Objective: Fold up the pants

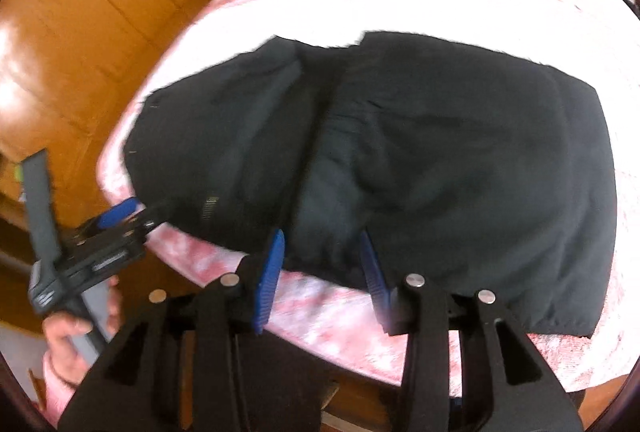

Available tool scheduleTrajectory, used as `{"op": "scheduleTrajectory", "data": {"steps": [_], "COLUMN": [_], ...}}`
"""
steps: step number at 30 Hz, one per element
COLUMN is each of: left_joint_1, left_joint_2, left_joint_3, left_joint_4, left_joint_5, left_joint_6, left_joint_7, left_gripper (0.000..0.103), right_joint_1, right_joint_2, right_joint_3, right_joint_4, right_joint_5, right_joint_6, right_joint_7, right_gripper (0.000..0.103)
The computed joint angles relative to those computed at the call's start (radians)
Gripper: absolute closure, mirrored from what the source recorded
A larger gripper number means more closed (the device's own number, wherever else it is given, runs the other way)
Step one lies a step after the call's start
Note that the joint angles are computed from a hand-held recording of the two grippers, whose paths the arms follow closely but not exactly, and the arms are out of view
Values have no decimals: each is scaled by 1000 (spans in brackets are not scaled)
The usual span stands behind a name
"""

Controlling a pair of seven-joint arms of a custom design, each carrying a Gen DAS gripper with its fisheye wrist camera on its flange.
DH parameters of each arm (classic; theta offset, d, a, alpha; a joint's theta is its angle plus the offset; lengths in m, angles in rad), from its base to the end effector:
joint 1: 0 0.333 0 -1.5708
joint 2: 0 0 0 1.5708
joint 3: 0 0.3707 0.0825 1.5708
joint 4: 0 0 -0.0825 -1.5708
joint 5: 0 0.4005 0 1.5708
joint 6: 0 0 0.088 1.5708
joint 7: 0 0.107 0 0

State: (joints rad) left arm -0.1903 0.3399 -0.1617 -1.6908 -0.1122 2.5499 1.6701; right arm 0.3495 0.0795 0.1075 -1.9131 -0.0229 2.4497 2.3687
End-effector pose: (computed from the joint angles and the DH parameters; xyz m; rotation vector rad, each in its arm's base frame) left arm 0.6870 -0.2339 0.5045 -1.6273 2.3296 -0.7210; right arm 0.5725 0.2792 0.5504 -1.5644 2.1872 -0.1121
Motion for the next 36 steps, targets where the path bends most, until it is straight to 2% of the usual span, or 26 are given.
{"op": "scheduleTrajectory", "data": {"steps": [1,6,9,13,16,20,21,23,27,31,36], "left_joint_1": [-4,-28,-7,22,55,120,152,205,281,335,371], "left_joint_2": [6,43,30,15,47,109,135,180,276,330,368], "left_joint_3": [0,12,-3,-3,3,1,-13,-38,-67,-103,-127], "left_joint_4": [5,34,13,14,84,187,227,292,415,459,464], "left_joint_5": [7,53,15,-28,-81,-186,-244,-341,-480,-578,-658], "left_joint_6": [-6,-57,-41,4,-25,-53,-69,-104,-175,-199,-198], "left_joint_7": [0,-20,-1,19,3,-46,-54,-68,-127,-139,-143], "left_gripper": [5,5,5,5,5,7,8,19,21,22,33], "right_joint_1": [0,7,4,1,1,-4,-4,-1,-2,-1,2], "right_joint_2": [15,25,-11,-14,7,24,41,63,101,135,171], "right_joint_3": [0,2,0,0,5,7,7,5,6,12,17], "right_joint_4": [8,4,-23,-11,11,18,37,73,130,177,215], "right_joint_5": [-1,-44,-37,-32,-6,31,32,13,9,16,32], "right_joint_6": [-22,-12,40,60,66,70,70,60,40,28,6], "right_joint_7": [3,8,11,-7,-32,-73,-81,-88,-108,-137,-159], "right_gripper": [64,66,64,64,64,64,64,64,64,64,64]}}
